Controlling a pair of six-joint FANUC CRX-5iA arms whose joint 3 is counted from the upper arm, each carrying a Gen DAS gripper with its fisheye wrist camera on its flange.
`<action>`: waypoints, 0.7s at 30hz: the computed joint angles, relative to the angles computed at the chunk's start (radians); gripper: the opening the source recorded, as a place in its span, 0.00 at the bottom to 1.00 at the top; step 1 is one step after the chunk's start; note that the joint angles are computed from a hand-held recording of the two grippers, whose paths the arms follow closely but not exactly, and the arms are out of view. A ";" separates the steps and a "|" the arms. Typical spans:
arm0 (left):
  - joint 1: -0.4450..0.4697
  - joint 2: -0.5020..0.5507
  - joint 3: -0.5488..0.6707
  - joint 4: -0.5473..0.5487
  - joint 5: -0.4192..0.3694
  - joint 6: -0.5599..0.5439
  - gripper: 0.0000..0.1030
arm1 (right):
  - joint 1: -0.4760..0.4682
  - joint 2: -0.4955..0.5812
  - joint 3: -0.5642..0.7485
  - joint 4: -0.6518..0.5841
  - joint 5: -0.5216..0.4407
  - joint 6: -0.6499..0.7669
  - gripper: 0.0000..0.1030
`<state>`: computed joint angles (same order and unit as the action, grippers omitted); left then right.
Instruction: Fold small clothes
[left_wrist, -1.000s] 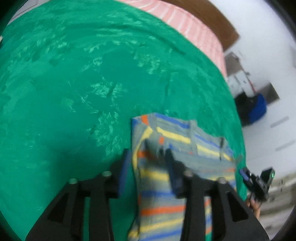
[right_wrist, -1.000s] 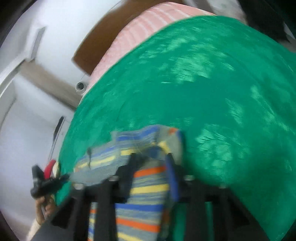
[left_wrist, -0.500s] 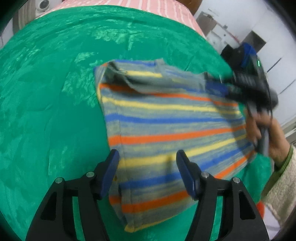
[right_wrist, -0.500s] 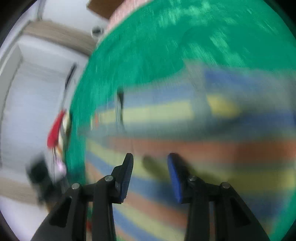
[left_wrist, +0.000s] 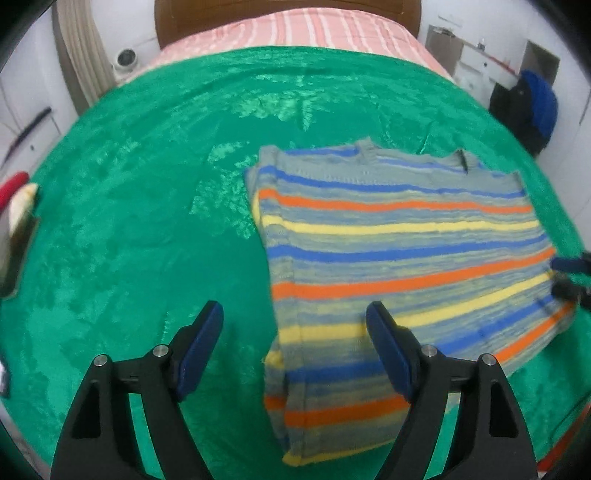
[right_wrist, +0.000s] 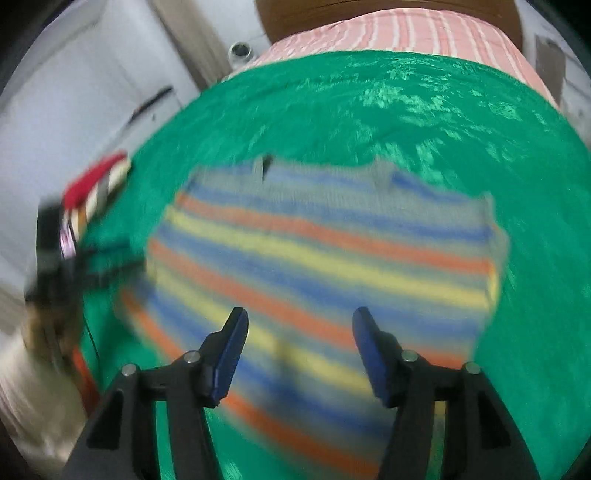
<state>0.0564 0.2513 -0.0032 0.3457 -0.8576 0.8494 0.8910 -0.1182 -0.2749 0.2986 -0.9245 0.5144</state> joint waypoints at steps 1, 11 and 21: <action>-0.007 0.003 0.003 -0.013 0.008 0.008 0.79 | 0.021 -0.018 -0.030 0.005 -0.026 -0.016 0.57; -0.043 -0.028 0.006 -0.109 0.053 0.047 0.79 | 0.067 -0.145 -0.163 0.024 -0.131 -0.145 0.57; -0.163 -0.111 -0.172 0.035 0.045 -0.186 0.79 | 0.097 -0.379 -0.352 0.183 -0.104 -0.404 0.69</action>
<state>-0.1064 0.1399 -0.1750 0.3803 -0.8125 0.6638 0.9878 -0.4969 -0.6272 0.4820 -1.0282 0.1109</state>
